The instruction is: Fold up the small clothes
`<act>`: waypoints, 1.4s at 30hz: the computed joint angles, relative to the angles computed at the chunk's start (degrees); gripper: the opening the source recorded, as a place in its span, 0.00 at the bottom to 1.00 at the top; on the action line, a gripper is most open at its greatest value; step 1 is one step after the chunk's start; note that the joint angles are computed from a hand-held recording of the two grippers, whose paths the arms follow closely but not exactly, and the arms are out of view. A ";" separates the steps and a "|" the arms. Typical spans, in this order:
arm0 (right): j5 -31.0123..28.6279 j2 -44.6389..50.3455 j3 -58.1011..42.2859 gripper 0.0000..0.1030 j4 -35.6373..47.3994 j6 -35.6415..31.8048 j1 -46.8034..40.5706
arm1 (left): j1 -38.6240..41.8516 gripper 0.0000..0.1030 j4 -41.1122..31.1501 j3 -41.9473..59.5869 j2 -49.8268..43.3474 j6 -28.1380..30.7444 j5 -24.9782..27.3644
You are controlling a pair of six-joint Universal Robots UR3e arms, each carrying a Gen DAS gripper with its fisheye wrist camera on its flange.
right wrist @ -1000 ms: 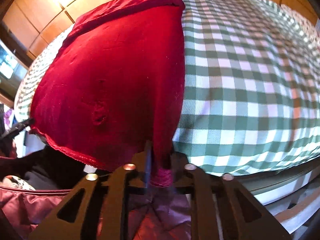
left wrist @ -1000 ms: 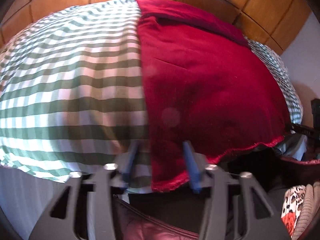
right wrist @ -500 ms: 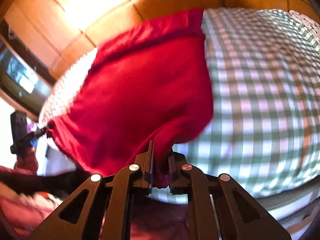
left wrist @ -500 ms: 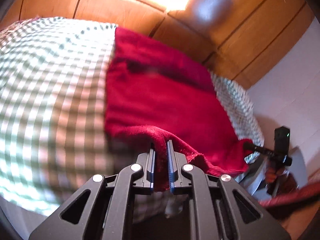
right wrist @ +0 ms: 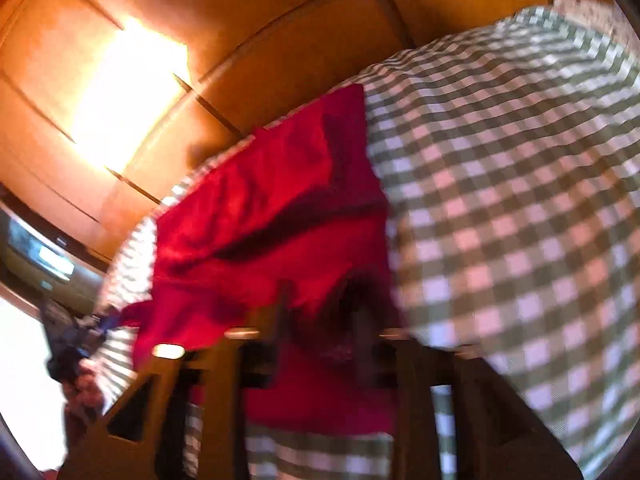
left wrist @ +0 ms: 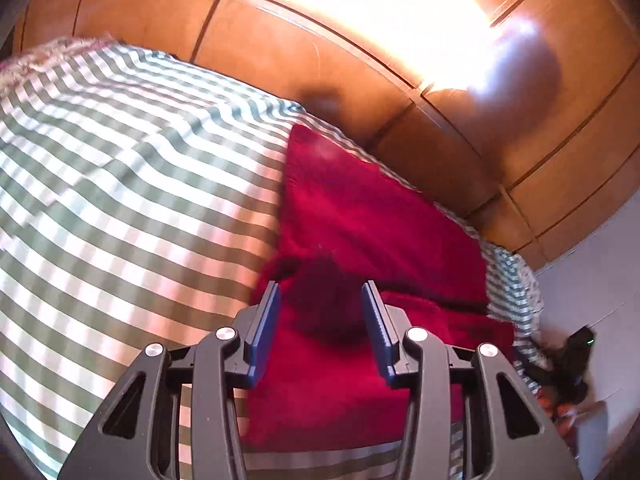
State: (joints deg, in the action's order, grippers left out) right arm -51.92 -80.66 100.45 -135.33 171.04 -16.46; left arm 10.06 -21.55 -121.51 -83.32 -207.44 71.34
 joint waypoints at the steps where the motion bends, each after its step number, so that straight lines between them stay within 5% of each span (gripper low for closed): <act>1: 1.77 -0.60 1.62 0.80 -3.45 2.21 -1.09 | 0.55 0.40 -0.65 -1.61 1.73 0.64 -0.35; 8: 2.12 -9.60 10.98 0.82 -0.72 -5.99 -5.94 | 3.01 0.46 -1.46 -16.37 12.50 7.60 -5.65; 12: -2.14 -11.47 18.31 0.79 -4.88 -8.85 -4.78 | -1.43 0.37 6.17 -18.87 7.80 4.40 -3.06; 13: -2.96 -10.27 19.27 0.70 -7.17 -8.14 -3.65 | -3.21 0.34 7.64 -17.84 5.84 3.84 -0.90; 14: -4.58 -9.34 20.06 0.59 -10.15 -7.33 -2.23 | -4.81 0.20 7.79 -16.31 4.23 3.93 1.28; 17: -9.71 -5.49 19.02 0.31 -16.51 -4.38 2.46 | -5.75 0.13 5.93 -15.43 5.11 4.59 2.49; 21: -8.44 -10.89 20.54 0.23 -12.50 -8.01 1.47 | -4.84 0.11 2.83 -19.18 12.09 7.22 0.66; 31: -8.46 -40.17 28.20 0.23 20.23 -25.82 -7.78 | -13.59 0.18 -19.10 -24.64 37.36 3.43 4.26; 33: -8.33 -43.18 28.22 0.25 25.16 -28.55 -9.11 | -12.07 0.40 -21.22 -24.08 39.66 4.17 3.85; 37: -8.43 -42.33 27.83 0.50 21.70 -26.66 -9.46 | -10.53 0.45 -14.38 -21.10 32.99 5.43 6.34; 42: -10.61 -32.08 25.08 0.51 5.96 -17.46 -4.50 | -12.23 0.47 -1.26 -15.30 14.30 8.02 7.56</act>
